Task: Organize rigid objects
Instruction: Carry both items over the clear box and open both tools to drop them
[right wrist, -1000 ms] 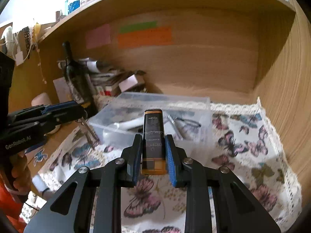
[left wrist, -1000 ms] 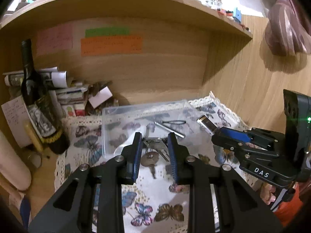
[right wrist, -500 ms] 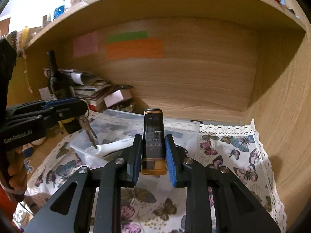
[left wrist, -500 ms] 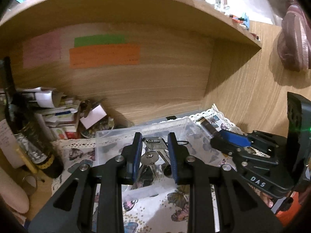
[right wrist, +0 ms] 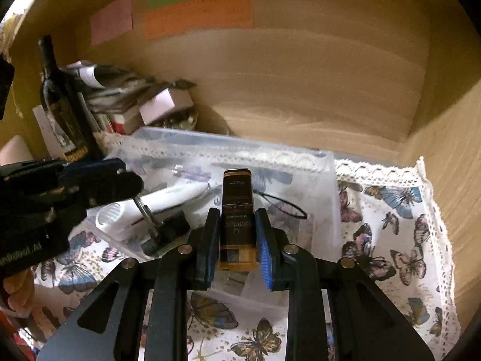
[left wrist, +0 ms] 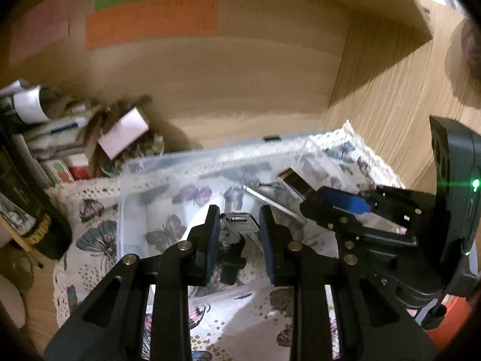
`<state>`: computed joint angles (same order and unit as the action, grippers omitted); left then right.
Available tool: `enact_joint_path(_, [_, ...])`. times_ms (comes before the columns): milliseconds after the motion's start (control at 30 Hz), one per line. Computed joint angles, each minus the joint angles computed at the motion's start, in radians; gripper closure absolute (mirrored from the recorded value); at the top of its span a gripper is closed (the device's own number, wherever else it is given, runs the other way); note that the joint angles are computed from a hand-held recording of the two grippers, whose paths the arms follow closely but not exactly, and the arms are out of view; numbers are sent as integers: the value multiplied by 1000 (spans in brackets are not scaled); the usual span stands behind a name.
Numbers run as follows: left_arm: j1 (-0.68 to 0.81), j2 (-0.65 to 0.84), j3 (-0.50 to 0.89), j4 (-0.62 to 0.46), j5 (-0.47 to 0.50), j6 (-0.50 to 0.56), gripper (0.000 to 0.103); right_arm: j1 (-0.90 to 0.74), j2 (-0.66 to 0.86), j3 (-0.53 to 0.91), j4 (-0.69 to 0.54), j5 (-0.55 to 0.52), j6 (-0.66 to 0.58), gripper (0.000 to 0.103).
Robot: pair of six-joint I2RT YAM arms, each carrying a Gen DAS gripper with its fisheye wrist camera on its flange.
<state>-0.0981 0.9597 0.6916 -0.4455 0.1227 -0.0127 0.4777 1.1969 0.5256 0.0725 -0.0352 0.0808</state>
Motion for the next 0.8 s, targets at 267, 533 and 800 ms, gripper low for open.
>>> enact_joint_path(267, [-17, 34, -3, -14, -24, -14, 77, 6, 28, 19, -30, -5, -4, 81])
enact_joint_path(533, [-18, -49, 35, -85, -48, -31, 77, 6, -133, -16, -94, 3, 9, 78])
enact_joint_path(800, [-69, -250, 68, -189, -113, -80, 60, 72, -486, -76, -233, 94, 18, 59])
